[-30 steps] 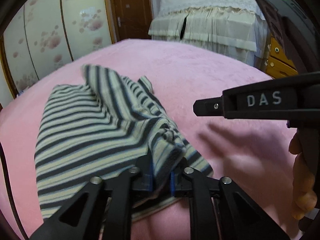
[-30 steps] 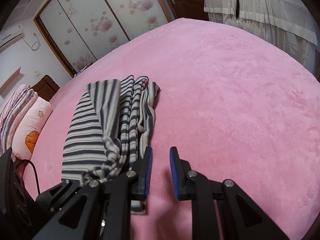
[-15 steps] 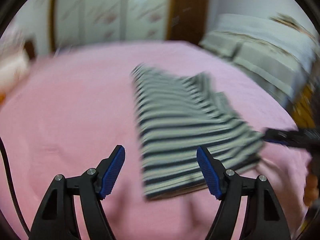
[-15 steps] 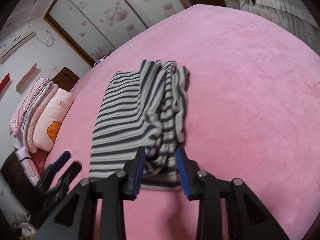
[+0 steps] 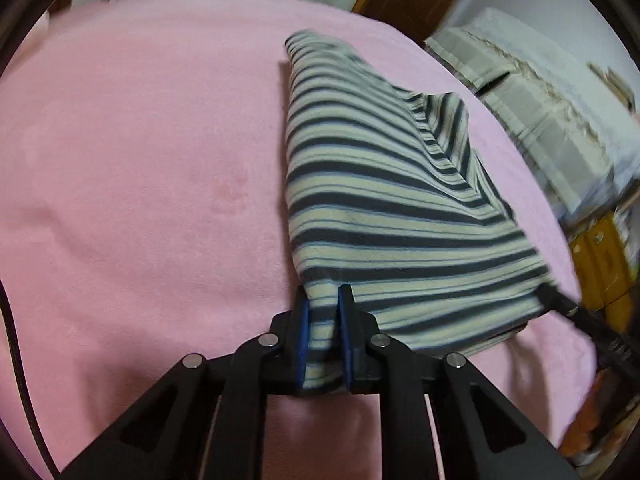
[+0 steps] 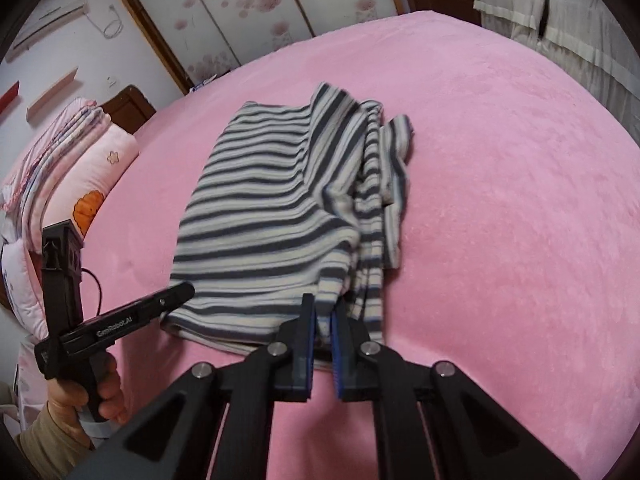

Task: Fold small clothes

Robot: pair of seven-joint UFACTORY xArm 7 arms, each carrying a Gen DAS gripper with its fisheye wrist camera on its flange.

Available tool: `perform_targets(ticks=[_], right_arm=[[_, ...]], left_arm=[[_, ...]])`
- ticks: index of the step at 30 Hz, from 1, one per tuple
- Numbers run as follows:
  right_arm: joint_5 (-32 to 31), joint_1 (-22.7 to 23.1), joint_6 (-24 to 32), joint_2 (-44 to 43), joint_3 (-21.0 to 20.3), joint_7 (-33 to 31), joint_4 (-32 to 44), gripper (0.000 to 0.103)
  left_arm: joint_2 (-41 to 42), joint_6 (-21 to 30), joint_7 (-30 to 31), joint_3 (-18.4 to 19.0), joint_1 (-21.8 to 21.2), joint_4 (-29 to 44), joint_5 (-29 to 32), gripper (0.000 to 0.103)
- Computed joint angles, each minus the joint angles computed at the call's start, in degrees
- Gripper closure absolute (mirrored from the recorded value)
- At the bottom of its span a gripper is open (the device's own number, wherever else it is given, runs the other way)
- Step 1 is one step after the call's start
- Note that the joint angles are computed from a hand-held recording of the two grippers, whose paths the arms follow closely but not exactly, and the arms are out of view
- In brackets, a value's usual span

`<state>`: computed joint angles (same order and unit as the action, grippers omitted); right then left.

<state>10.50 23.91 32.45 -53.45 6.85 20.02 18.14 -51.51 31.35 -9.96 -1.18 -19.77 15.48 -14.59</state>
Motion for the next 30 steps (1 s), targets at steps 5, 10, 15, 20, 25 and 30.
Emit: perform_targets(ticks=[5, 10, 15, 20, 25, 30], right_arm=[[0.5, -1.4, 3.8, -2.1, -1.4, 1.5, -2.4, 0.097], [0.5, -1.5, 5.9, -1.3, -1.0, 1.5, -1.3, 0.09], [-2.8, -3.6, 2.6, 0.7, -1.1, -2.2, 4.8, 0.064], [3.7, 0.8, -7.2, 18.1, -10.4, -13.1, 14.0, 0.065], [17.5, 5.8, -9.0, 34.4, -19.0, -25.1, 24.0, 0.065], [31.7, 6.9, -6.6, 41.1, -22.6, -36.3, 28.2, 0.065]], left_arm=[[1.1, -0.2, -0.5, -0.8, -0.2, -0.5, 0.8, 0.092], [-0.5, 4.4, 0.3, -1.1, 1.1, 1.1, 3.0, 0.052], [-1.1, 4.0, 5.6, 0.2, 2.8, 5.6, 5.7, 0.019], [14.8, -3.0, 10.5, 5.4, 1.5, 14.4, 0.8, 0.019], [30.2, -5.9, 19.2, 11.7, -2.3, 23.9, -12.6, 0.021], [37.8, -6.2, 22.3, 10.3, -0.5, 29.3, -17.9, 0.021]])
